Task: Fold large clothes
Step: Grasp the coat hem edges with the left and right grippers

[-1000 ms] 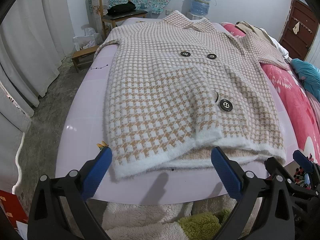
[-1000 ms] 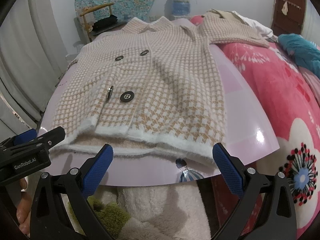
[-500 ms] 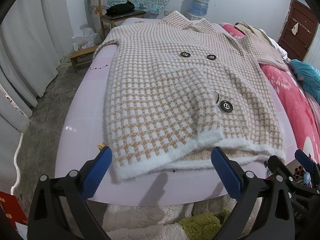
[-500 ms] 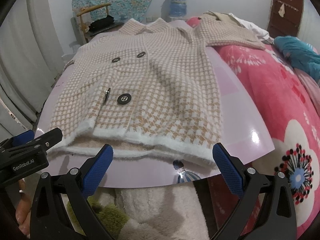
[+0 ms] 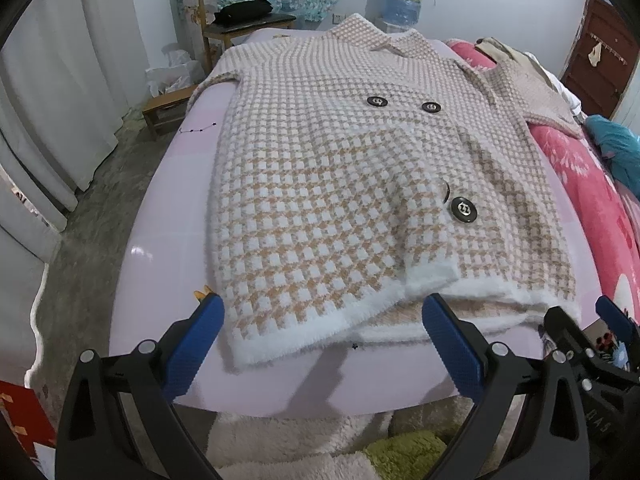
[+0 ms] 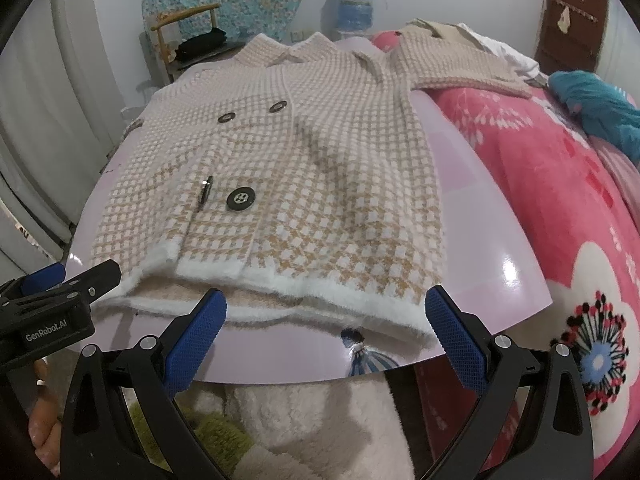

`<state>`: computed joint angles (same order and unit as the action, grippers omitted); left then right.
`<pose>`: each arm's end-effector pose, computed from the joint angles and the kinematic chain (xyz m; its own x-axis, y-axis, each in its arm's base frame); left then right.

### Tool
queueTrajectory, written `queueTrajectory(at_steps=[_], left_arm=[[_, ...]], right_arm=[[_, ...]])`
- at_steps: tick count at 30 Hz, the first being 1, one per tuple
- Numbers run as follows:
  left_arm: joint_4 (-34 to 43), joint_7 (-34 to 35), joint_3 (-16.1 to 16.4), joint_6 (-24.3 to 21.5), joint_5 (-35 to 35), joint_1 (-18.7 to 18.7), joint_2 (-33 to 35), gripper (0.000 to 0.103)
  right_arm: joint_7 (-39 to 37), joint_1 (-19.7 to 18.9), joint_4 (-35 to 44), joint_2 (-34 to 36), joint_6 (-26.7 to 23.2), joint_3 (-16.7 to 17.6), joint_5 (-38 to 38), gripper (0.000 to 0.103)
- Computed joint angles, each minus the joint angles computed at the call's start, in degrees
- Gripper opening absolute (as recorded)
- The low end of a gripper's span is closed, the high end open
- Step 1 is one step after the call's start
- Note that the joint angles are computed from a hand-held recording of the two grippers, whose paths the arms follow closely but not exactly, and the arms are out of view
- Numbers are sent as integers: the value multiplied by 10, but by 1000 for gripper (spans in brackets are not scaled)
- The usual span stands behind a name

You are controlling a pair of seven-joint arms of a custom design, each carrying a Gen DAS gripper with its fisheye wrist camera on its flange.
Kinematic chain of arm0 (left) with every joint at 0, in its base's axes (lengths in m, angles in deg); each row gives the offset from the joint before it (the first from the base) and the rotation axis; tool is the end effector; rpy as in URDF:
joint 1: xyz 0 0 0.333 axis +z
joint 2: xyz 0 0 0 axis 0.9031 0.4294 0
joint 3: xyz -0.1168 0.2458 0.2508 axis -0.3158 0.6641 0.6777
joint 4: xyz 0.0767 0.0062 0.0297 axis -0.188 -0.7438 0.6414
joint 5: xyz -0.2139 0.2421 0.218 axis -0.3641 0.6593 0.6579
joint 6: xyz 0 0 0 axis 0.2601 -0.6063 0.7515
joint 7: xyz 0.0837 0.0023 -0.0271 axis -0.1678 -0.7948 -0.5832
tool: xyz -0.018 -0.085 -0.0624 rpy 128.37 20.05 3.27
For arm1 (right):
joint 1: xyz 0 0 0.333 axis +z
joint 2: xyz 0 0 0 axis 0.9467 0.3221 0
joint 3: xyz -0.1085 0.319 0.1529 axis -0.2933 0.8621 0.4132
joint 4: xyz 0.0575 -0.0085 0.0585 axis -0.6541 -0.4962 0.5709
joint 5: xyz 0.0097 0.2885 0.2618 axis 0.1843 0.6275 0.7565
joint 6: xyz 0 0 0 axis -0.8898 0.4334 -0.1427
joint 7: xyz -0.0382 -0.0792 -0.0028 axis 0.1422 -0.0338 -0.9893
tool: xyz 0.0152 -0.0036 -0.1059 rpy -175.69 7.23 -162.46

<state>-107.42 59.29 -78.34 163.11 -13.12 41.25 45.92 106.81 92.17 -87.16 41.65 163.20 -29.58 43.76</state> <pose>0.4491 -0.3848 0.6466 -0.2608 -0.9649 0.0319 -0.8332 0.2083 -0.5122 0.3822 0.2136 0.6552 -0.3830 -0.9237 -0.0030 -0.7339 0.3063 -0.6063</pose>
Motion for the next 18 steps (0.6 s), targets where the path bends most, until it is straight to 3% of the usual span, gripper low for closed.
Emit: queueTrajectory(at_steps=[11, 18], left_arm=[[70, 10, 8, -26, 71, 11, 73, 97], [128, 21, 14, -58, 79, 15, 133, 97]], right_arm=[[-3, -37, -35, -21, 27, -39, -1, 96], [-58, -47, -53, 6, 90, -83, 62, 96]])
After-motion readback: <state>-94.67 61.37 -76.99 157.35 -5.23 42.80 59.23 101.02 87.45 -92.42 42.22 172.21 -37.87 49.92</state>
